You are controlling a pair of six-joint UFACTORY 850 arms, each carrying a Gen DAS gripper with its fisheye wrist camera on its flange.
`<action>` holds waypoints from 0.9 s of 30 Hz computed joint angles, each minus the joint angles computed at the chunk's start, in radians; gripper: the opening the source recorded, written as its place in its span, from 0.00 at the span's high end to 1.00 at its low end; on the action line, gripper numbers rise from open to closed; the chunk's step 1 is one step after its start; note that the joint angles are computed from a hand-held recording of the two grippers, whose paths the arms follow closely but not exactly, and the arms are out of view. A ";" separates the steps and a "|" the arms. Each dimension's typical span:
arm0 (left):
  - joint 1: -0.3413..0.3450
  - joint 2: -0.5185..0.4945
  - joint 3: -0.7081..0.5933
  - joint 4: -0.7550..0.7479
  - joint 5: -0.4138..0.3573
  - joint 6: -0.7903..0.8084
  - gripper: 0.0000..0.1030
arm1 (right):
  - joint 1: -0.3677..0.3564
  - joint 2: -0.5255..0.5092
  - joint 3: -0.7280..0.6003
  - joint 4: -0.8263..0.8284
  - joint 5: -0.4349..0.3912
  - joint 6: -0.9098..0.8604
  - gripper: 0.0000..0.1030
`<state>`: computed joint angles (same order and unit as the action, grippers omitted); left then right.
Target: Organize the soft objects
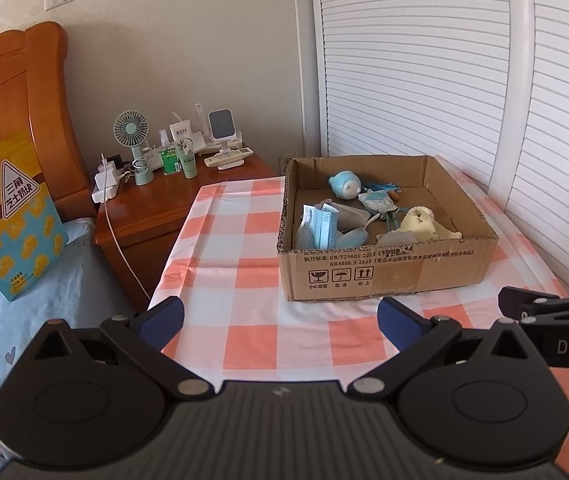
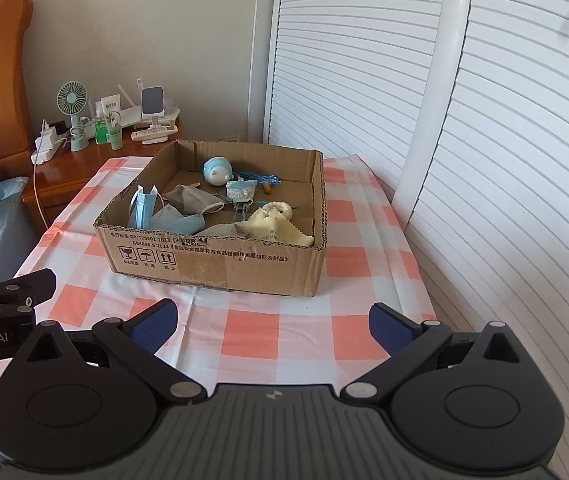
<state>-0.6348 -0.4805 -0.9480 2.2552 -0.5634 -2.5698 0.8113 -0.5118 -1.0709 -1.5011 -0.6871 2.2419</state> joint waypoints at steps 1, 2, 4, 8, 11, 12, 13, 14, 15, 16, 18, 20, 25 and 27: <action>0.000 0.000 0.000 0.001 0.001 -0.001 0.01 | 0.000 0.000 0.001 -0.002 0.000 0.002 0.00; 0.002 0.001 0.001 0.006 0.002 -0.004 0.01 | 0.000 0.001 0.001 -0.001 0.001 0.004 0.00; 0.002 0.001 0.001 0.009 0.001 -0.008 0.00 | 0.000 0.002 0.002 -0.001 -0.001 0.006 0.00; 0.002 0.001 0.000 0.004 0.003 -0.006 0.01 | 0.000 0.006 0.003 -0.004 -0.002 0.007 0.00; 0.002 0.001 0.001 0.006 0.002 -0.006 0.01 | 0.001 0.006 0.003 -0.005 -0.004 0.007 0.00; 0.002 0.001 0.001 0.006 0.002 -0.006 0.01 | 0.000 0.006 0.002 -0.004 -0.005 0.007 0.00; 0.002 0.002 0.001 0.007 0.003 -0.007 0.01 | 0.001 0.006 0.002 -0.005 -0.005 0.008 0.00; 0.002 0.002 0.001 0.007 0.003 -0.006 0.01 | 0.000 0.006 0.003 -0.006 -0.004 0.009 0.00; 0.002 0.002 0.002 0.006 0.003 -0.006 0.01 | 0.001 0.006 0.002 -0.002 -0.006 0.006 0.00; 0.002 0.002 0.002 0.006 0.003 -0.006 0.01 | 0.002 0.006 0.001 0.000 -0.008 0.004 0.00; 0.001 0.002 0.000 0.006 0.005 -0.005 0.01 | 0.002 0.007 0.002 -0.001 -0.007 0.006 0.00; 0.001 0.000 -0.003 0.003 0.007 -0.001 0.01 | 0.002 0.006 0.001 -0.001 -0.009 0.003 0.00; 0.000 -0.001 -0.006 -0.002 0.009 0.002 0.01 | 0.002 0.006 0.000 0.000 -0.010 0.004 0.00; -0.001 -0.001 -0.005 -0.004 0.008 0.002 0.01 | 0.002 0.006 0.000 -0.001 -0.010 0.004 0.00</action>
<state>-0.6353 -0.4817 -0.9532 2.2513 -0.5556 -2.5673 0.8132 -0.5059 -1.0704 -1.5026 -0.6974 2.2461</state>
